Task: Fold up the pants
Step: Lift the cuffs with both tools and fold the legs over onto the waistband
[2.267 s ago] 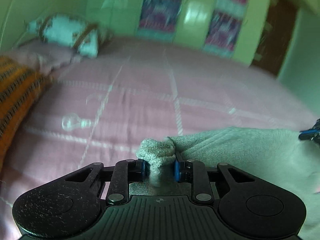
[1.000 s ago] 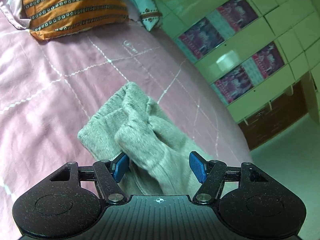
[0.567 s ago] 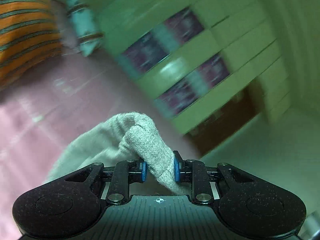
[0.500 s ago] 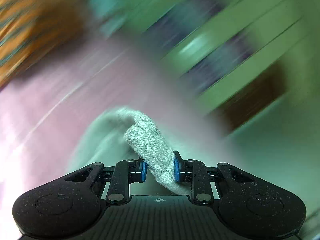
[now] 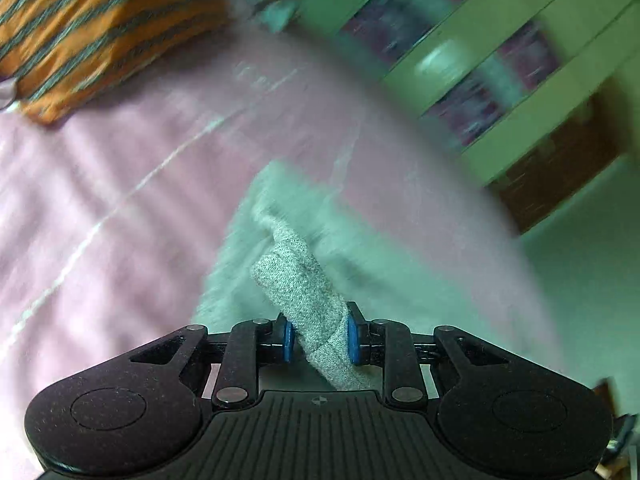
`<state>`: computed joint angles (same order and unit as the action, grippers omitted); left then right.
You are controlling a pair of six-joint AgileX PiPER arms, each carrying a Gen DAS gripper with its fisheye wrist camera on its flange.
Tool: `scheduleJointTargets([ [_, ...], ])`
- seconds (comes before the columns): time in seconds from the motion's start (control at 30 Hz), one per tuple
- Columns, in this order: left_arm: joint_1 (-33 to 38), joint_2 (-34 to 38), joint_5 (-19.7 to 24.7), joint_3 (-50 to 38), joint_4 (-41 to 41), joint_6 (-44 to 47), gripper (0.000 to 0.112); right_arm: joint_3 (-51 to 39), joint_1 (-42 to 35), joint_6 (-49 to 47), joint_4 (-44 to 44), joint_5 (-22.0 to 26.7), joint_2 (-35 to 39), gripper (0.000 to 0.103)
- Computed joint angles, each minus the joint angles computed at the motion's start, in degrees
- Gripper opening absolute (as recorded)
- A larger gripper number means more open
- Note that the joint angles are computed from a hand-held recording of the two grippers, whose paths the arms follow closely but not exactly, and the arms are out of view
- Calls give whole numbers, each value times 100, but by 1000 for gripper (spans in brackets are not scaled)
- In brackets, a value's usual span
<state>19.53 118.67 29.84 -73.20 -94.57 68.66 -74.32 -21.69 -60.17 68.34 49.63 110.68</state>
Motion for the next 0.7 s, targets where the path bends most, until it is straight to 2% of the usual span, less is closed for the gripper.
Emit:
scheduleJointTargets([
  [0.03, -10, -103, -49, 57, 63, -32, 26, 167, -95, -401, 338, 77, -106, 0],
  [0.07, -98, -156, -308, 71, 355, -222, 26, 280, -138, -616, 475, 82, -229, 0],
  [0.1, -173, -67, -495, -2, 876, -634, 26, 305, -156, -630, 383, 72, -271, 0],
  [0.17, -262, 94, -695, -38, 1263, -895, 26, 90, 128, -4, -488, -216, -64, 0],
  [0.2, -250, 84, -678, -9, 1113, -815, 26, 96, 295, 195, -814, -451, 158, 0],
  [0.23, -249, 39, -679, 48, 951, -706, 26, 81, 284, 332, -911, -458, 234, 0],
  [0.3, -236, -58, -681, 121, 999, -680, 26, 204, 209, 57, -514, -418, 252, 0],
  [0.4, -206, -184, -692, 328, 876, -410, 26, 267, 172, -154, -387, -415, 165, 0],
  [0.47, -333, -202, -944, 309, 1176, -539, 26, 328, 189, -282, -252, -437, 88, 0],
  [0.5, -410, -181, -1107, 333, 1058, -375, 26, 296, 271, -195, -431, -569, 159, 0],
  [0.57, -501, -303, -1353, 490, 765, -115, 27, 207, 241, 35, -679, -480, 220, 0],
  [0.6, -592, -423, -1553, 597, 643, -12, 30, 142, 202, 132, -697, -391, 237, 0],
  [0.63, -703, -575, -1774, 725, 508, 100, 32, 71, 108, 317, -757, -203, 177, 5],
  [0.67, -817, -759, -1992, 880, 430, 119, 41, 104, 43, 340, -749, -174, 81, 14],
  [0.7, -970, -968, -2314, 1057, 438, 16, 62, 191, -73, 177, -703, -196, -50, 23],
])
